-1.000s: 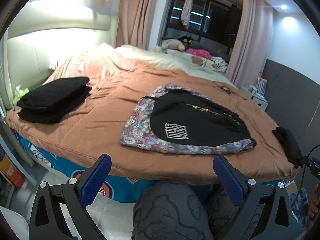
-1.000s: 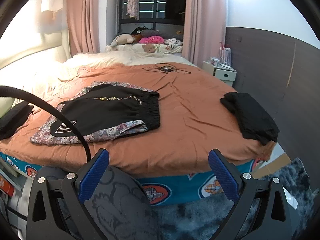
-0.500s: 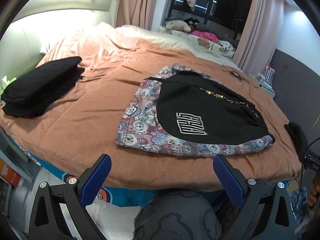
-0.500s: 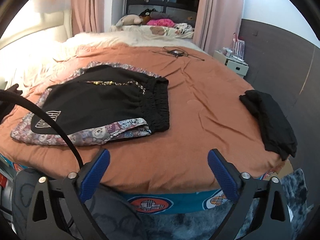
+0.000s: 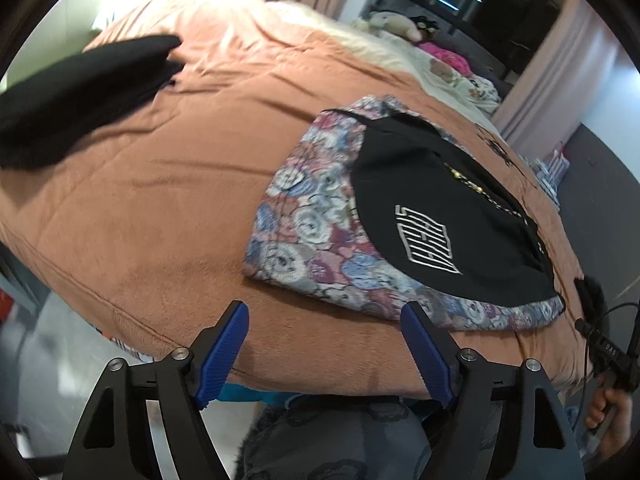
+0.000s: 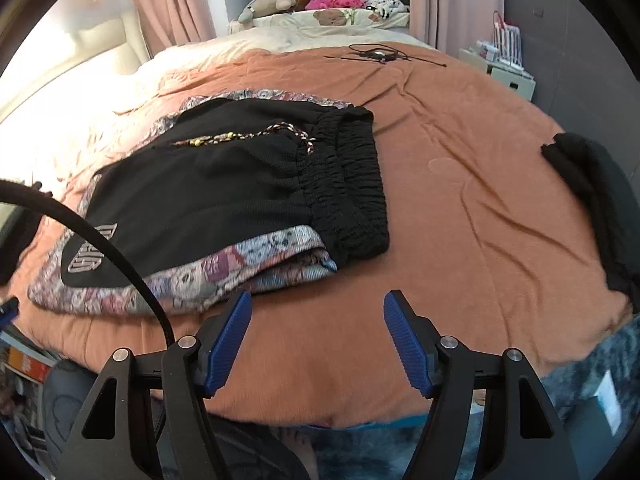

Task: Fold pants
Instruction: 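Move both tools toward the black shorts on the blanket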

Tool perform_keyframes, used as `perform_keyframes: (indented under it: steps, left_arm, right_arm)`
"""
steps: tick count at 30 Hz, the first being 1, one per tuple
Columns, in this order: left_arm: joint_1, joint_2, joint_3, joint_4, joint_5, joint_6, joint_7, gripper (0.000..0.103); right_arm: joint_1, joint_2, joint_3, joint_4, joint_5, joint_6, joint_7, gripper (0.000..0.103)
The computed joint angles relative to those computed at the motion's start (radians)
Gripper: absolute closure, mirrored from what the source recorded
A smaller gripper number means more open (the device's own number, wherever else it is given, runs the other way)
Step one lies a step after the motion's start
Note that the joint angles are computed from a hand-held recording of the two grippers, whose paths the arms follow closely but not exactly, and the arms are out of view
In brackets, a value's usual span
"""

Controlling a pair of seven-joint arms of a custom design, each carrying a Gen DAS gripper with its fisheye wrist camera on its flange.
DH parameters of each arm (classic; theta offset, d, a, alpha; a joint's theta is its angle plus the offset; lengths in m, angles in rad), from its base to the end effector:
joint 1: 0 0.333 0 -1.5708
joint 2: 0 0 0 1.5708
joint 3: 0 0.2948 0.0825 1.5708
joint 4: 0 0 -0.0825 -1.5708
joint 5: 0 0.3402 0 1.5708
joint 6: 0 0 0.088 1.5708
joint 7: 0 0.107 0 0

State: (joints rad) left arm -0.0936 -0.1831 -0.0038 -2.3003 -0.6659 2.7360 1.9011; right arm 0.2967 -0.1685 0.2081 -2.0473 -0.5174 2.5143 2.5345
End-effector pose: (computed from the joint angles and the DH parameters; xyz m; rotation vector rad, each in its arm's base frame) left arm 0.4904 -0.0240 0.4885 -2.0612 1.8512 -1.0280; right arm 0.4463 0.2593 0.5759 -1.6415 1.8614 -0.6372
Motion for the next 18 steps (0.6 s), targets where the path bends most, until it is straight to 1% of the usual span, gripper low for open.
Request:
perform_keyframes:
  steps: [4, 5, 6, 8, 10, 13, 18]
  left_arm:
    - [0.0, 0.027, 0.017, 0.022, -0.086, -0.037, 0.04, 0.025]
    - [0.004, 0.033, 0.019, 0.028, -0.117, -0.049, 0.052, 0.027]
    - [0.004, 0.036, 0.026, 0.032, -0.178, -0.063, 0.084, 0.029]
    - [0.015, 0.048, 0.022, 0.047, -0.25, -0.088, 0.124, 0.029]
    - [0.033, 0.066, 0.007, 0.065, -0.252, -0.111, 0.12, 0.029]
    - [0.055, 0.095, -0.017, 0.093, -0.253, -0.119, 0.103, 0.029]
    - [0.084, 0.153, -0.046, 0.158, -0.254, -0.125, 0.081, 0.029]
  right_arm:
    - [-0.005, 0.019, -0.032, -0.012, 0.072, 0.07, -0.045, 0.035]
    - [-0.002, 0.021, -0.044, -0.022, 0.116, 0.09, -0.072, 0.035]
    - [-0.007, 0.033, -0.05, -0.025, 0.133, 0.112, -0.085, 0.035]
    - [-0.009, 0.035, -0.061, -0.045, 0.189, 0.152, -0.118, 0.035]
    - [-0.01, 0.033, -0.075, -0.069, 0.253, 0.199, -0.164, 0.035]
    - [-0.015, 0.05, -0.083, -0.077, 0.322, 0.244, -0.217, 0.035]
    - [-0.016, 0.088, -0.092, -0.062, 0.417, 0.271, -0.285, 0.035]
